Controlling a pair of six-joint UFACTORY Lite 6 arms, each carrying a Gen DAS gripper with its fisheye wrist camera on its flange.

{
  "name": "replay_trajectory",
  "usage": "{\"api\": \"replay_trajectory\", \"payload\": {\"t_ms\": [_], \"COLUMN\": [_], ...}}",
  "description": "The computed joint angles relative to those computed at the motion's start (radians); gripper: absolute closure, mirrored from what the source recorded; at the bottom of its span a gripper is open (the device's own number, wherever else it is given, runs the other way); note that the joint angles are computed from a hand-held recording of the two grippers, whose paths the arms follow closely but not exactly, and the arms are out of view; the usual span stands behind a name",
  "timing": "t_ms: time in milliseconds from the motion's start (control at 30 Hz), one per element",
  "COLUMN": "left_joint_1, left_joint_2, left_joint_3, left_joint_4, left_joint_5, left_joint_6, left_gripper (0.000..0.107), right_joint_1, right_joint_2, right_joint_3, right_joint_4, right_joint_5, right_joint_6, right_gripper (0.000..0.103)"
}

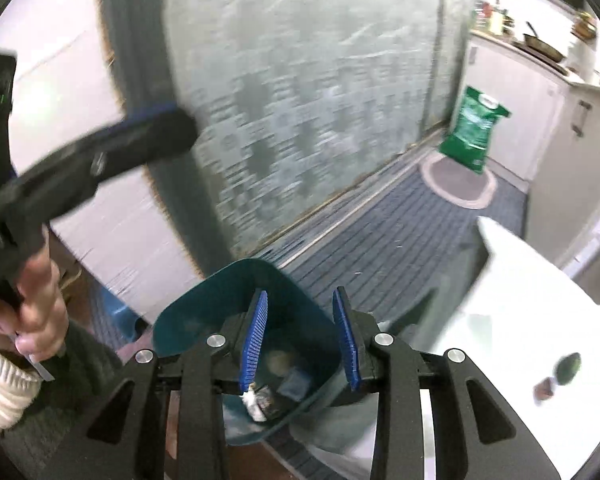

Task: Collect trash
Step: 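Move both grippers back over the table, then grasp the brown nut shell with the left gripper while the right gripper grasps a white cup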

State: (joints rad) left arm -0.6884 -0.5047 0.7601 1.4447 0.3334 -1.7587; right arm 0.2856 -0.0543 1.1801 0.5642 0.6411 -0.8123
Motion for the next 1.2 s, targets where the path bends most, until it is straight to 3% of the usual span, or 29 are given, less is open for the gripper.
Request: {"api": "replay_trajectory", "payload": {"t_ms": [33,333,567,833,1000,1200], "left_joint_1": [-0.015,-0.160,-0.238,-0.262,-0.265,-0.263], "left_joint_2": [0.022,0.302,0.562,0.864,1.069,1.321], "left_joint_3": [0.013,0.219,0.456,0.777,1.019,1.352], "left_joint_4": [0.021,0.088,0.016,-0.334,-0.556,-0.806], "left_joint_5": [0.011,0.060,0.050,0.040,0.087,0.183], "left_joint_6": [-0.022,-0.084,0.032,0.405,0.627,0.875], "left_gripper": [0.062,0.059,0.056,0.056,0.054,0.056], "right_joint_1": [-0.040,-0.340,-0.502,-0.654,-0.741,-0.807], "right_joint_2": [-0.005,-0.009,0.043,0.126,0.177,0.229], "right_joint_3": [0.004,0.040,0.077,0.157,0.221,0.268], "right_joint_4": [0.019,0.147,0.177,0.205,0.221,0.218], "right_joint_5": [0.014,0.102,0.128,0.196,0.275,0.318], "right_joint_6": [-0.027,-0.217,-0.303,-0.369,-0.401,-0.434], "right_gripper": [0.069,0.069,0.069,0.066,0.057,0.057]}}
